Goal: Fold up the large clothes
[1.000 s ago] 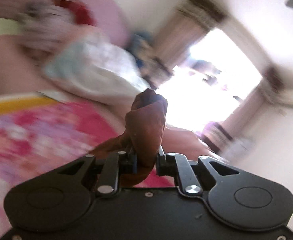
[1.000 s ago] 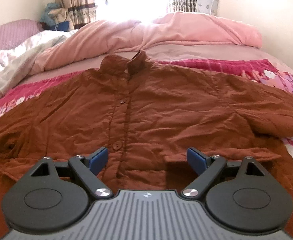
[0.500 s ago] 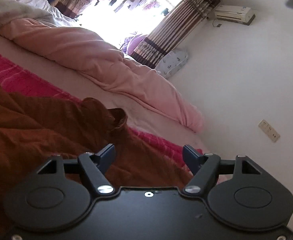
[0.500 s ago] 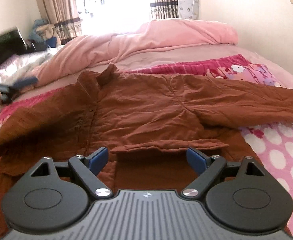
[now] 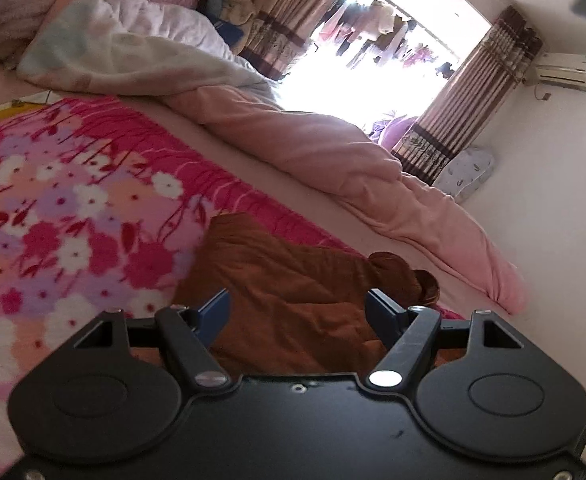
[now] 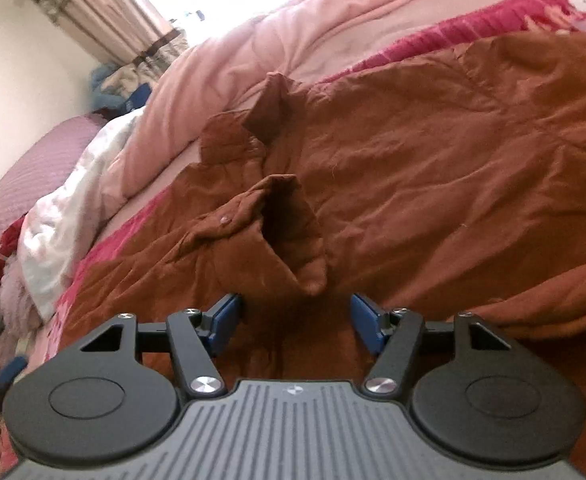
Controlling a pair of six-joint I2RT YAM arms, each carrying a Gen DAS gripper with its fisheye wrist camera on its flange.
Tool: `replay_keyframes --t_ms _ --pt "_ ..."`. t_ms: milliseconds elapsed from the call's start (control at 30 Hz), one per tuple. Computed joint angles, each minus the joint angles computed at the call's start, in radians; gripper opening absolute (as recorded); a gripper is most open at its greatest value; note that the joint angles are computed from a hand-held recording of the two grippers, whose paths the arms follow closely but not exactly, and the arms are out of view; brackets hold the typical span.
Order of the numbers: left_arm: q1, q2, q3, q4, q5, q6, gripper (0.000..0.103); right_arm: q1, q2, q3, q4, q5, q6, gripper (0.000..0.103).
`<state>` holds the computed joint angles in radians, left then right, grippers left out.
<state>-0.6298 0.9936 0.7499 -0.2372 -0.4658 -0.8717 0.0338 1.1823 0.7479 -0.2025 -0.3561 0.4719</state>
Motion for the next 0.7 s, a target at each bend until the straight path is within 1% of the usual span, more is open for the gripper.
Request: replay_keyframes --t_ms 33,67,100,133,233,300,367,433,467,533,567,600,633,667,700 --pt "-0.007 -0.024 -0.005 -0.017 0.0 0.001 0.075 0.016 0.004 0.001 0.028 0.019 0.006 0.038" --pt "0.014 -0.006 -0.002 0.008 0.025 0.02 0.075 0.012 0.002 0.005 0.041 -0.013 0.006 0.02" --pt "0.02 0.005 -0.007 0.033 0.04 0.037 0.075 -0.002 -0.01 0.006 0.052 -0.055 0.022 0.012" --pt "-0.003 0.001 -0.001 0.026 0.029 0.036 0.075 -0.009 -0.032 0.002 0.059 -0.064 0.041 0.009" --pt "-0.04 0.067 0.019 0.063 0.031 0.041 0.075 -0.056 -0.124 -0.012 0.072 -0.092 0.067 0.008" --pt "-0.034 0.13 0.028 0.084 0.059 0.036 0.075 -0.065 -0.161 -0.026 0.07 -0.031 0.022 0.008" --pt "-0.024 0.196 0.039 0.079 0.087 0.019 0.075 -0.075 -0.137 -0.026 0.044 -0.003 -0.035 0.009" --pt "-0.003 0.266 0.053 0.069 0.108 0.027 0.075 -0.098 -0.077 -0.029 0.023 -0.016 -0.058 0.01" --pt "0.01 0.287 0.044 0.088 0.13 0.039 0.075 -0.102 -0.046 -0.027 0.021 -0.01 -0.073 0.011" --pt "0.011 0.293 0.027 0.119 0.127 0.067 0.076 -0.104 -0.033 -0.06 0.033 -0.001 -0.076 0.019" --pt "0.007 0.29 0.032 0.105 0.124 0.07 0.076 -0.113 -0.044 -0.082 0.05 -0.013 -0.072 0.02" --pt "0.005 0.284 0.044 0.084 0.123 0.071 0.076 -0.13 -0.066 -0.104 0.059 -0.025 -0.073 0.024" --pt "0.007 0.279 0.049 0.076 0.126 0.07 0.075 -0.127 -0.085 -0.102 0.046 -0.007 -0.066 0.031" --pt "0.004 0.258 0.057 0.059 0.128 0.067 0.075 -0.123 -0.112 -0.098 0.024 0.026 -0.06 0.034" --pt "0.0 0.23 0.056 0.056 0.128 0.07 0.076 -0.113 -0.138 -0.088 0.009 0.065 -0.056 0.035"
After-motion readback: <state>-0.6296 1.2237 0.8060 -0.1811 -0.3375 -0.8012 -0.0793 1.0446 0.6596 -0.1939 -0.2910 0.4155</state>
